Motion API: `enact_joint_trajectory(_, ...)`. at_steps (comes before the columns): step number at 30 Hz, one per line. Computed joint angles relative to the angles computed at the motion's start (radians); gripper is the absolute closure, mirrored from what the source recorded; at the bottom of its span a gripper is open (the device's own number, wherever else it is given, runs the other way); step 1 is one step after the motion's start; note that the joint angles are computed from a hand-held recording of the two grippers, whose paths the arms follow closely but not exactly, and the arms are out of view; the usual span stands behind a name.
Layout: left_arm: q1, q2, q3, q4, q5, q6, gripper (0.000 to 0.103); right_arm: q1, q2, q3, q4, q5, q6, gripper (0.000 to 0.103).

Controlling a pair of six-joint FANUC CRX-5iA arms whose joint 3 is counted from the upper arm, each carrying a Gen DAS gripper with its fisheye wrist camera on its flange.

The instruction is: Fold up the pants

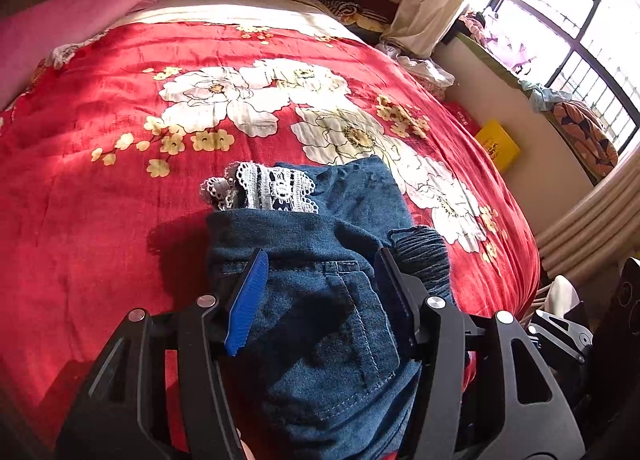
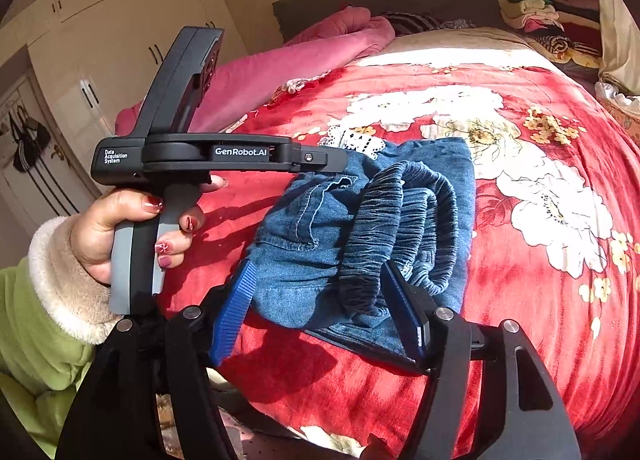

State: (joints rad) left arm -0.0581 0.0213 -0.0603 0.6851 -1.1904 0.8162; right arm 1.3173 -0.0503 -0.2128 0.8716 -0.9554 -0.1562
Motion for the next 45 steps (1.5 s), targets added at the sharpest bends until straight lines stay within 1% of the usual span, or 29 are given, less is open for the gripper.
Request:
enact_joint_trajectory(4,0.004,-0.018,-0.009,0.006,0.005,-0.012,0.055,0.013,-0.006,0.002,0.017,-0.038,-0.016,0.038)
enact_joint_trajectory(7,0.007,-0.033,-0.017,0.013,0.01,-0.021,0.053,0.02,-0.009,0.002,0.028,-0.058,-0.026,0.036)
enact_joint_trajectory(12,0.018,-0.058,-0.03,0.026,0.011,-0.035,0.052,0.033,-0.009,0.009,0.043,-0.089,-0.035,0.032)
enact_joint_trajectory(15,0.025,-0.079,-0.039,0.025,0.022,-0.04,0.045,0.042,-0.008,0.015,0.051,-0.113,-0.037,0.031)
enact_joint_trajectory(18,0.037,-0.096,-0.049,0.032,0.023,-0.05,0.044,0.048,-0.006,0.021,0.059,-0.131,-0.045,0.029)
enact_joint_trajectory(23,0.056,-0.137,-0.076,0.045,0.043,-0.078,0.038,0.06,-0.008,0.023,0.077,-0.158,-0.058,0.026)
enact_joint_trajectory(27,0.068,-0.181,-0.106,0.039,0.078,-0.105,0.033,0.066,-0.009,0.025,0.089,-0.177,-0.067,0.023)
enact_joint_trajectory(30,0.078,-0.203,-0.121,0.037,0.091,-0.119,0.031,0.069,-0.008,0.027,0.092,-0.191,-0.074,0.022)
enact_joint_trajectory(34,0.091,-0.221,-0.136,0.04,0.091,-0.131,0.026,0.07,-0.007,0.026,0.094,-0.205,-0.085,0.018)
enact_joint_trajectory(38,0.101,-0.227,-0.147,0.033,0.08,-0.134,0.024,0.065,-0.006,0.023,0.085,-0.221,-0.109,0.013)
enact_joint_trajectory(42,0.11,-0.229,-0.168,0.028,0.07,-0.121,0.017,0.058,-0.002,0.023,0.054,-0.242,-0.125,0.012)
enact_joint_trajectory(45,0.117,-0.227,-0.187,0.022,0.062,-0.104,0.016,0.049,0.001,0.025,0.019,-0.268,-0.134,0.011)
